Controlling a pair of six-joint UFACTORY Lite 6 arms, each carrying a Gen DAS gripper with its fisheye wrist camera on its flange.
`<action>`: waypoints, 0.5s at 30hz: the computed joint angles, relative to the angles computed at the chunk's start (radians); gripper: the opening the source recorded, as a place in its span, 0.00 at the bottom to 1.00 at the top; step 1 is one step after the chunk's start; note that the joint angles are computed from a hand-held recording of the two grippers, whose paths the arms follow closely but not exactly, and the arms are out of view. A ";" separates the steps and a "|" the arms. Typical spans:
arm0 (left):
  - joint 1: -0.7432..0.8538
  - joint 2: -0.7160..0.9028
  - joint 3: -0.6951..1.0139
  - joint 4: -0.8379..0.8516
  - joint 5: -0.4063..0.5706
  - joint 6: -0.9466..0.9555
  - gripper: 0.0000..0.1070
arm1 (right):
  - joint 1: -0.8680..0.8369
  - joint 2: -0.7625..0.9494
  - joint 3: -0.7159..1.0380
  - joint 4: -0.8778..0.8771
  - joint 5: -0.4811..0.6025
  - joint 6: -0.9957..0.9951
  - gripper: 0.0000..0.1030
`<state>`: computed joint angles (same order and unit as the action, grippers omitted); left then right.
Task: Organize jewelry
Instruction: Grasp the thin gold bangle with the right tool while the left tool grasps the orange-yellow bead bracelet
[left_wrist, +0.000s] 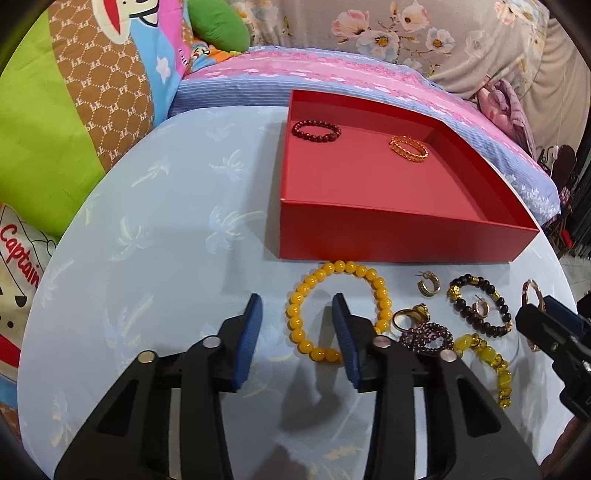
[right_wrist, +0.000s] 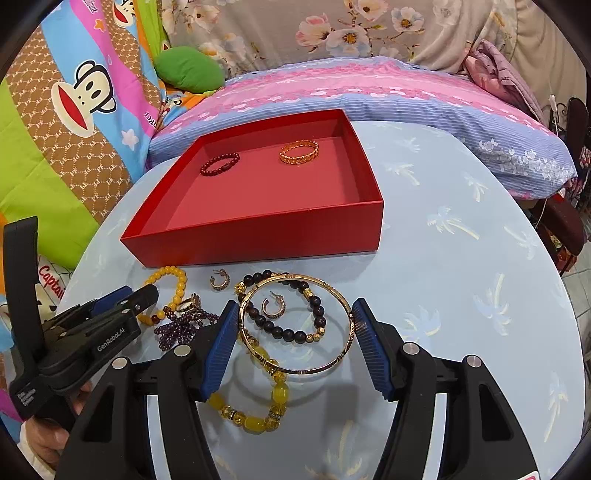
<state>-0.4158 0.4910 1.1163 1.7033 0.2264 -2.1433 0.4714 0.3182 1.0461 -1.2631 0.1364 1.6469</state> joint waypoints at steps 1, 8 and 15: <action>0.001 0.000 0.000 0.012 -0.004 -0.009 0.23 | 0.000 0.003 0.003 0.009 -0.002 -0.008 0.58; 0.022 -0.031 -0.035 0.197 -0.066 -0.195 0.07 | 0.007 0.009 0.017 0.080 0.001 -0.078 0.58; 0.011 -0.153 -0.093 0.162 -0.107 -0.173 0.07 | 0.018 -0.032 -0.004 0.103 0.008 -0.105 0.58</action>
<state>-0.4045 0.3382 1.0229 1.8658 0.1194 -2.3163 0.4894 0.2866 1.0416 -1.1602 0.1442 1.5419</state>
